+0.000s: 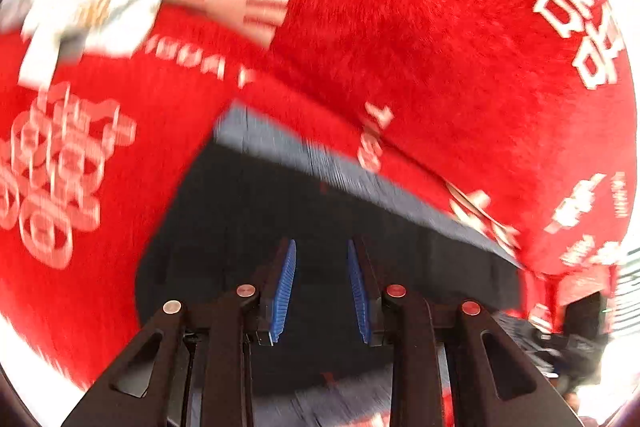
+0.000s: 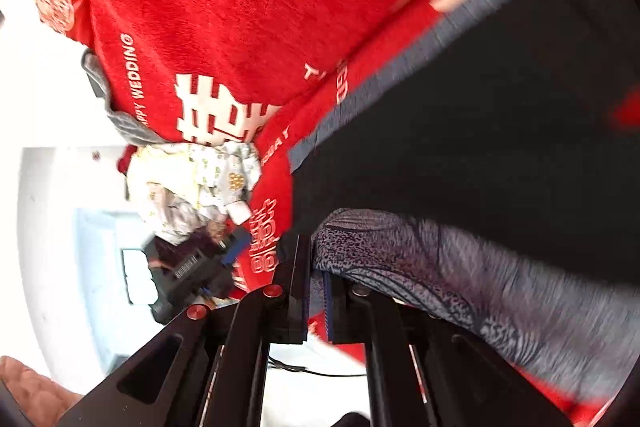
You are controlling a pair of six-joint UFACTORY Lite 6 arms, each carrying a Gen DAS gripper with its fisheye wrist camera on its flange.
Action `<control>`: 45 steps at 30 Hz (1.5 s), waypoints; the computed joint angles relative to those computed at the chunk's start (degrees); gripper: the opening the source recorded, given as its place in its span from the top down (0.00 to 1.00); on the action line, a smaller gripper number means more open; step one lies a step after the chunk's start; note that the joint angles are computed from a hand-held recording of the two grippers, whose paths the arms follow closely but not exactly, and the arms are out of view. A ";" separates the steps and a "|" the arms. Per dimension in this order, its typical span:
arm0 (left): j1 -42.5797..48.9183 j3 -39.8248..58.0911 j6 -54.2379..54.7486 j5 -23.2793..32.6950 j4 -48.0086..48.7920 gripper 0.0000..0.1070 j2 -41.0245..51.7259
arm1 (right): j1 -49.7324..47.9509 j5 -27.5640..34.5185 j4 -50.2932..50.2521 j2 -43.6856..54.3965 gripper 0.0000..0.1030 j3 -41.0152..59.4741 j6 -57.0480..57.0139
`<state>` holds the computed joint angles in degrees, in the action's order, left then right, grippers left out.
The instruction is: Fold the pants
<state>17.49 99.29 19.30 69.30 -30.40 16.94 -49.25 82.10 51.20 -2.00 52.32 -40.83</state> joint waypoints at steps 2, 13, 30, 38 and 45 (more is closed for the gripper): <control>-3.81 8.08 -4.15 -1.21 5.03 0.73 6.34 | 4.46 -4.08 1.11 10.16 0.94 7.57 1.35; -1.65 9.03 -9.49 6.24 14.48 0.40 -2.75 | 13.75 -13.75 -0.71 43.47 0.93 34.41 10.93; -20.17 12.90 -28.17 7.72 28.07 0.38 -8.21 | 10.50 -6.80 1.50 45.93 0.42 38.97 12.51; -20.11 13.80 -29.88 1.66 37.31 0.27 0.47 | 18.99 -3.49 8.97 51.12 0.39 43.46 12.91; -29.21 6.43 -27.94 0.92 36.44 0.27 -0.10 | 19.12 -2.01 1.36 41.52 0.39 36.72 7.89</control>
<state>-11.72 105.72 -8.64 70.22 6.04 16.84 -30.13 80.09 52.56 39.52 89.05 -32.93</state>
